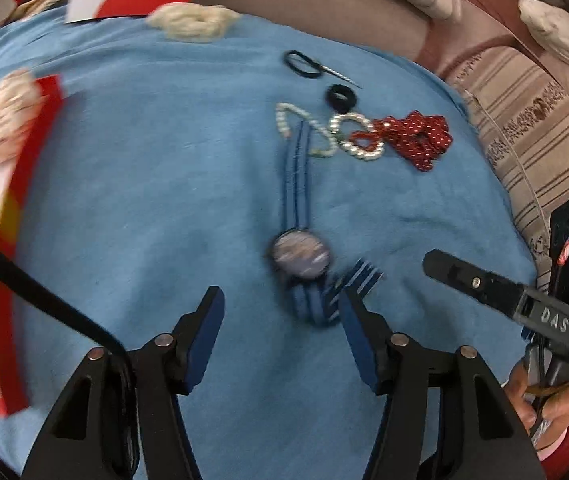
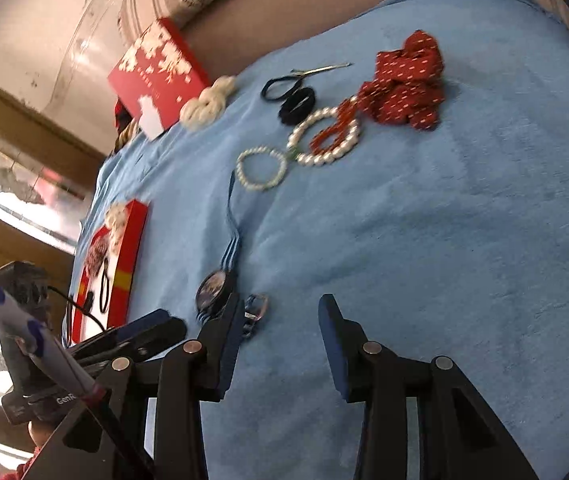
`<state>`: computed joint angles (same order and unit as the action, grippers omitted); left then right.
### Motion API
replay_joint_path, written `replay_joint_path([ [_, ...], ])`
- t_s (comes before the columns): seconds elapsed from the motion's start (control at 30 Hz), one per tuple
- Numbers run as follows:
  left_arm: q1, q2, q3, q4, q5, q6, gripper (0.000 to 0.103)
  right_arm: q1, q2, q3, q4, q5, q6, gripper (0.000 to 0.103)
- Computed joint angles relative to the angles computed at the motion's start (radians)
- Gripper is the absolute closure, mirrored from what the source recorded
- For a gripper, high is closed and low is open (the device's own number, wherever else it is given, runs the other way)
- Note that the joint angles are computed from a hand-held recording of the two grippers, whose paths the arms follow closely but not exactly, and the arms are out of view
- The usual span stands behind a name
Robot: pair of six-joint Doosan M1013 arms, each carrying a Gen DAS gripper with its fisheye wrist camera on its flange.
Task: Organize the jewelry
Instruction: 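Grasp the blue striped watch by its face with the left gripper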
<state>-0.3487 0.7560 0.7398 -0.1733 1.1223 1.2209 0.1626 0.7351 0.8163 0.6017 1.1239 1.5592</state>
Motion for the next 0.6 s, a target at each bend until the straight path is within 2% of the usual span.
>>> replay_joint_path([
  [0.13,-0.004,0.054,-0.081,-0.014,0.04,0.016,0.039,-0.004,0.012,-0.021,-0.013,-0.013,0.014,0.061],
  [0.17,-0.004,0.062,-0.092,-0.016,0.048,0.01,0.043,-0.002,0.019,-0.035,-0.025,-0.015,0.017,0.061],
  [0.23,-0.01,0.068,-0.098,0.027,0.058,-0.023,0.066,0.005,0.033,-0.064,-0.052,-0.016,0.021,0.061],
  [0.43,0.023,-0.016,0.029,-0.035,-0.03,-0.062,0.066,0.041,0.101,-0.198,-0.128,0.013,-0.011,0.061],
  [0.53,0.04,-0.069,0.106,-0.066,-0.078,-0.062,0.066,0.071,0.159,-0.308,-0.19,0.04,-0.055,0.061],
  [0.6,0.049,-0.105,0.154,-0.074,-0.105,-0.063,0.066,0.094,0.236,-0.452,-0.249,0.104,-0.075,0.061],
])
